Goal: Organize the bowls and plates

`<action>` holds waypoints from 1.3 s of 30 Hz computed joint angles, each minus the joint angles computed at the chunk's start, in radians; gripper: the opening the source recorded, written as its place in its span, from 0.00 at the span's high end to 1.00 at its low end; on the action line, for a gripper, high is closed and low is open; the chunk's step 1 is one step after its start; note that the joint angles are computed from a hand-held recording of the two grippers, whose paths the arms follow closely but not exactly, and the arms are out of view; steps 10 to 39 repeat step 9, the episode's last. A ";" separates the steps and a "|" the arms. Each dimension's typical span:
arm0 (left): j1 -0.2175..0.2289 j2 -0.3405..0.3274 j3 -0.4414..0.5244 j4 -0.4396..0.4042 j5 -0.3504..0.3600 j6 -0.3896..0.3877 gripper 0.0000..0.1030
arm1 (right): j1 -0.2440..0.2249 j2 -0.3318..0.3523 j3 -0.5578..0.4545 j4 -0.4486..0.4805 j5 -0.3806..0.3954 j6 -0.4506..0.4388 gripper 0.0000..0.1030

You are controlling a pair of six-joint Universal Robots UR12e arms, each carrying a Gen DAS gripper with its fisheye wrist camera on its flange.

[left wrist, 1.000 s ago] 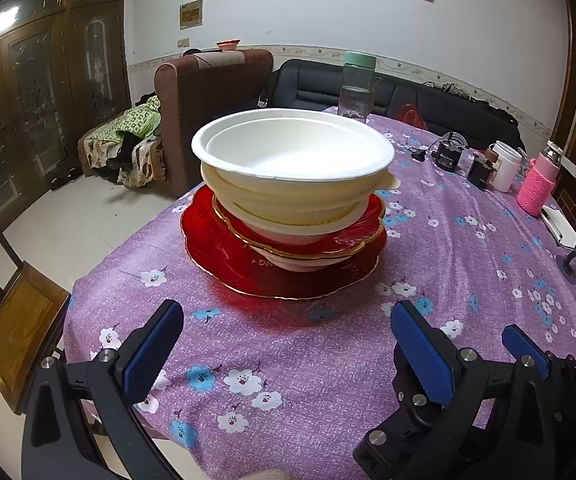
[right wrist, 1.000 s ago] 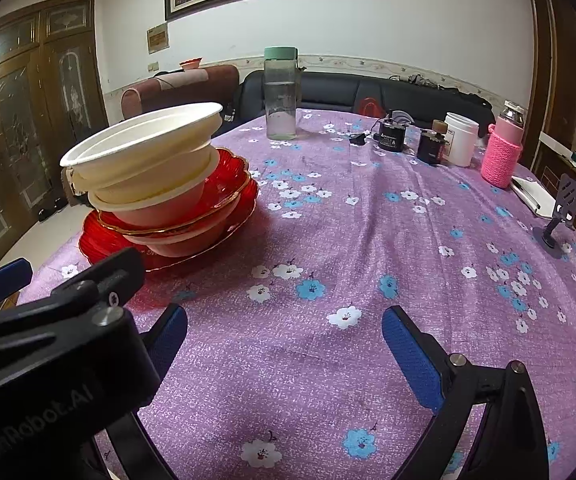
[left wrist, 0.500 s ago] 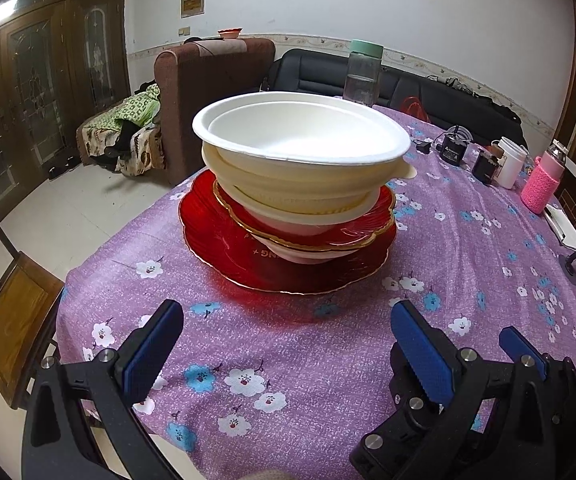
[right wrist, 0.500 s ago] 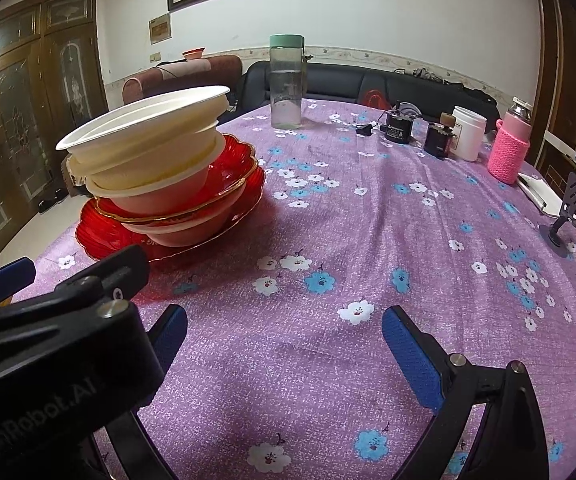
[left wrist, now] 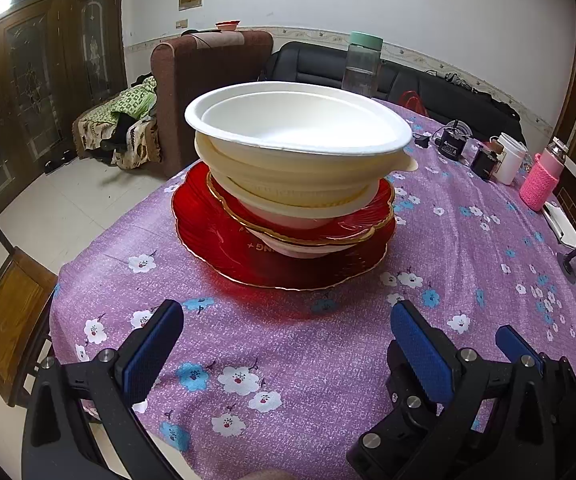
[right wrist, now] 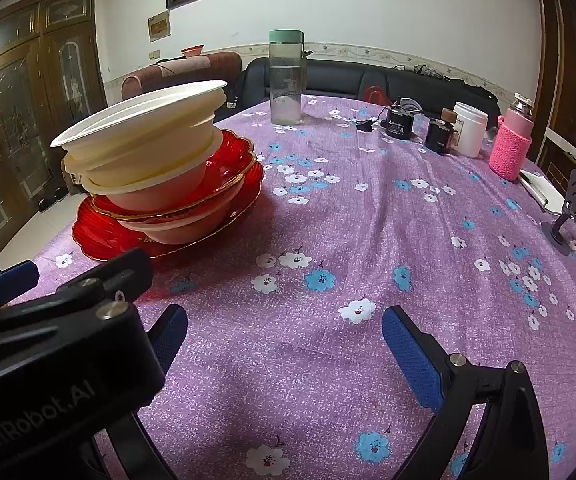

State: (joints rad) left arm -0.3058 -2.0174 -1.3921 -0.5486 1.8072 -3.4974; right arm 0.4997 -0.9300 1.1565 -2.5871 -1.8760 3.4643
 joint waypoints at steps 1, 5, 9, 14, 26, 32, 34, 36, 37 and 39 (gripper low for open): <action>0.000 0.000 0.000 0.000 0.000 -0.001 0.00 | 0.000 0.000 0.000 0.000 0.000 0.000 0.03; 0.000 0.000 -0.001 0.004 0.006 -0.001 0.00 | -0.002 -0.001 0.001 0.001 0.008 -0.001 0.03; -0.012 -0.006 0.005 0.020 0.055 0.004 0.00 | -0.003 -0.001 0.001 -0.002 0.006 -0.012 0.03; -0.012 -0.006 0.005 0.020 0.055 0.004 0.00 | -0.003 -0.001 0.001 -0.002 0.006 -0.012 0.03; -0.012 -0.006 0.005 0.020 0.055 0.004 0.00 | -0.003 -0.001 0.001 -0.002 0.006 -0.012 0.03; -0.012 -0.006 0.005 0.020 0.055 0.004 0.00 | -0.003 -0.001 0.001 -0.002 0.006 -0.012 0.03; -0.012 -0.006 0.005 0.020 0.055 0.004 0.00 | -0.003 -0.001 0.001 -0.002 0.006 -0.012 0.03; -0.012 -0.006 0.005 0.020 0.055 0.004 0.00 | -0.003 -0.001 0.001 -0.002 0.006 -0.012 0.03; -0.012 -0.006 0.005 0.020 0.055 0.004 0.00 | -0.003 -0.001 0.001 -0.002 0.006 -0.012 0.03; -0.012 -0.006 0.005 0.020 0.055 0.004 0.00 | -0.003 -0.001 0.001 -0.002 0.006 -0.012 0.03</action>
